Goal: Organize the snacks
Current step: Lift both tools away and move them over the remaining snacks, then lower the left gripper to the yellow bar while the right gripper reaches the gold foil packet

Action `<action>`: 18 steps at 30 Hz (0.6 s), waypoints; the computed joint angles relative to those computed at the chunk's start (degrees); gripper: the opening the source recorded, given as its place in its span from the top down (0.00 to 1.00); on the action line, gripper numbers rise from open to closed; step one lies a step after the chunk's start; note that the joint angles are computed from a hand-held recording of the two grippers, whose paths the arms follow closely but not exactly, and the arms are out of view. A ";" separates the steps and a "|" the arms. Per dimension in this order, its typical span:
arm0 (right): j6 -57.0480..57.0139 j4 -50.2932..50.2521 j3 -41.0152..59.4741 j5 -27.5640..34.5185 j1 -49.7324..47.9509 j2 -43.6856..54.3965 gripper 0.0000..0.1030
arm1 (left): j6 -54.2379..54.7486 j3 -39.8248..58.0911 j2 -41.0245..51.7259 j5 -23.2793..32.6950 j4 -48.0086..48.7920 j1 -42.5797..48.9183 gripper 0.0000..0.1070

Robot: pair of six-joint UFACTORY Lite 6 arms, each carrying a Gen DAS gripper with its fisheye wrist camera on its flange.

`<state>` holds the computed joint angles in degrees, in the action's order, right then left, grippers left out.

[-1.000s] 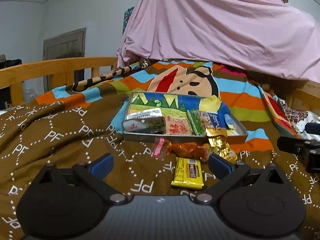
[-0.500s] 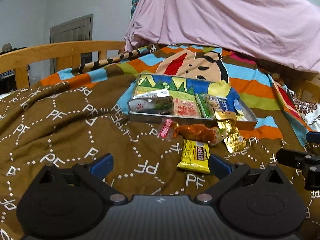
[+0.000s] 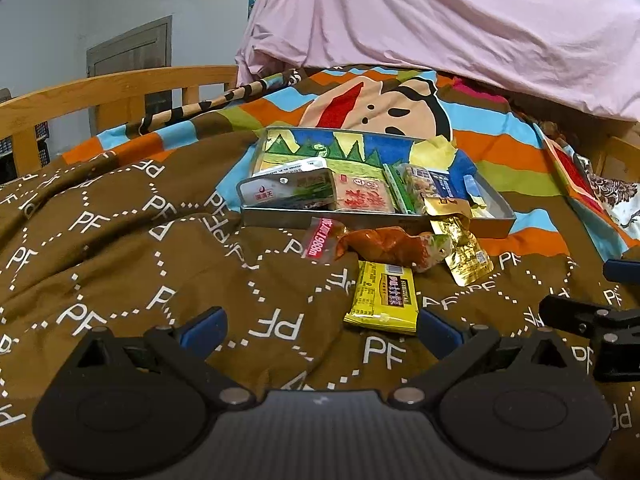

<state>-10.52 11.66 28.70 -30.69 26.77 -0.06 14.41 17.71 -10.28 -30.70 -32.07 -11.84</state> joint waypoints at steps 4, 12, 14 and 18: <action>0.93 -1.12 0.92 -0.27 -0.22 1.58 0.01 | 1.28 0.91 0.79 0.17 -0.80 -0.17 0.04; 1.48 -1.97 3.19 -1.79 -1.46 5.56 0.01 | 1.06 3.78 3.93 0.01 2.48 0.26 0.04; 1.68 -2.12 3.63 -2.15 -1.94 6.44 0.01 | 0.20 4.77 4.85 0.25 5.31 0.74 0.04; 1.28 -2.66 4.53 -2.62 -2.81 7.97 0.01 | -4.24 7.18 7.22 1.10 12.96 2.61 0.04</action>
